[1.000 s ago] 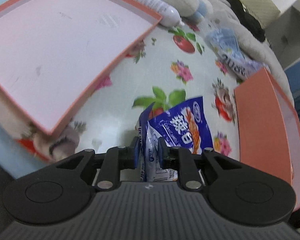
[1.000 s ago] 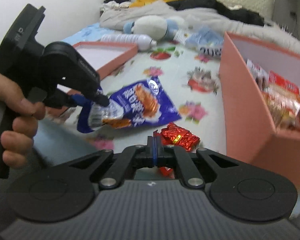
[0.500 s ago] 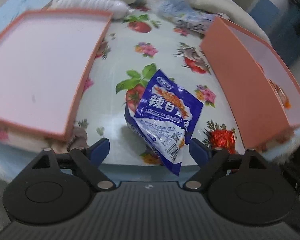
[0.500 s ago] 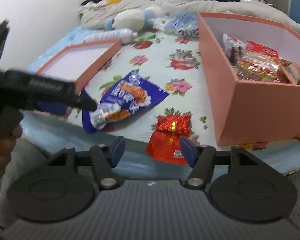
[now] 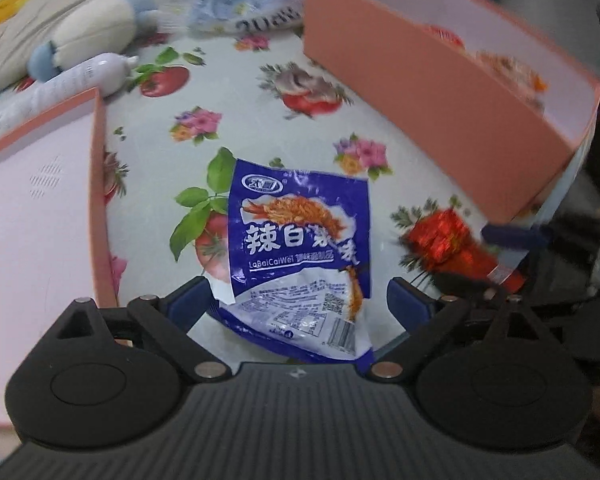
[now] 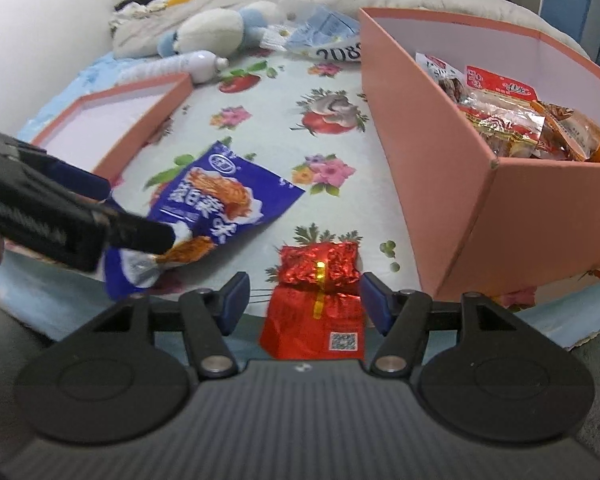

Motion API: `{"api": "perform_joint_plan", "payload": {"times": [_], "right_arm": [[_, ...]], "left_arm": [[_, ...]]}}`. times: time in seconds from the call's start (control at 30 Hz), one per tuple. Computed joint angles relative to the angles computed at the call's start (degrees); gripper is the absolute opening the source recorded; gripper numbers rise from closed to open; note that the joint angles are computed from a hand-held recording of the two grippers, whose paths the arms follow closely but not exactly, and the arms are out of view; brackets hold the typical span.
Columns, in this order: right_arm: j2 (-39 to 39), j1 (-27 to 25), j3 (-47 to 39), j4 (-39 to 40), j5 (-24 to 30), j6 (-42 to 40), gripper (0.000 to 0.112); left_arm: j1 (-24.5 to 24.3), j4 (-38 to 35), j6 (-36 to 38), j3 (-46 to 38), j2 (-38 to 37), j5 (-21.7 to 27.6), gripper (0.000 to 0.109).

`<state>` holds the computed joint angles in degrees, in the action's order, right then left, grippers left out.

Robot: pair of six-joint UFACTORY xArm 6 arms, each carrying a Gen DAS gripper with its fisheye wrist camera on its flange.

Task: Organize snacks
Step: 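Lift the blue bag with the left gripper while the right lifts the red candy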

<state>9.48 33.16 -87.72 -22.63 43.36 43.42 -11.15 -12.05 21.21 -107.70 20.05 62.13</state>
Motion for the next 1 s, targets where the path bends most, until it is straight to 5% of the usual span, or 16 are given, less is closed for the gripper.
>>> {"api": "perform_joint_plan", "payload": {"times": [0.63,0.8,1.0], "right_arm": [[3.90,-0.66,-3.42,-0.93,2.86,-1.03,0.062],[4.27,-0.74,-3.89,-0.57,2.84,-1.54,0.061],[4.11,-1.02,-3.62,-0.19,2.20,-1.99,0.055]], "left_arm": [[-0.49,5.46,-3.88,-9.50,9.18,6.81,0.099],[-0.48,5.39,-5.05,-7.08,8.06,4.41,0.098],[-1.10,7.44,-11.47,-1.89,5.16,-2.14,0.078]]}}
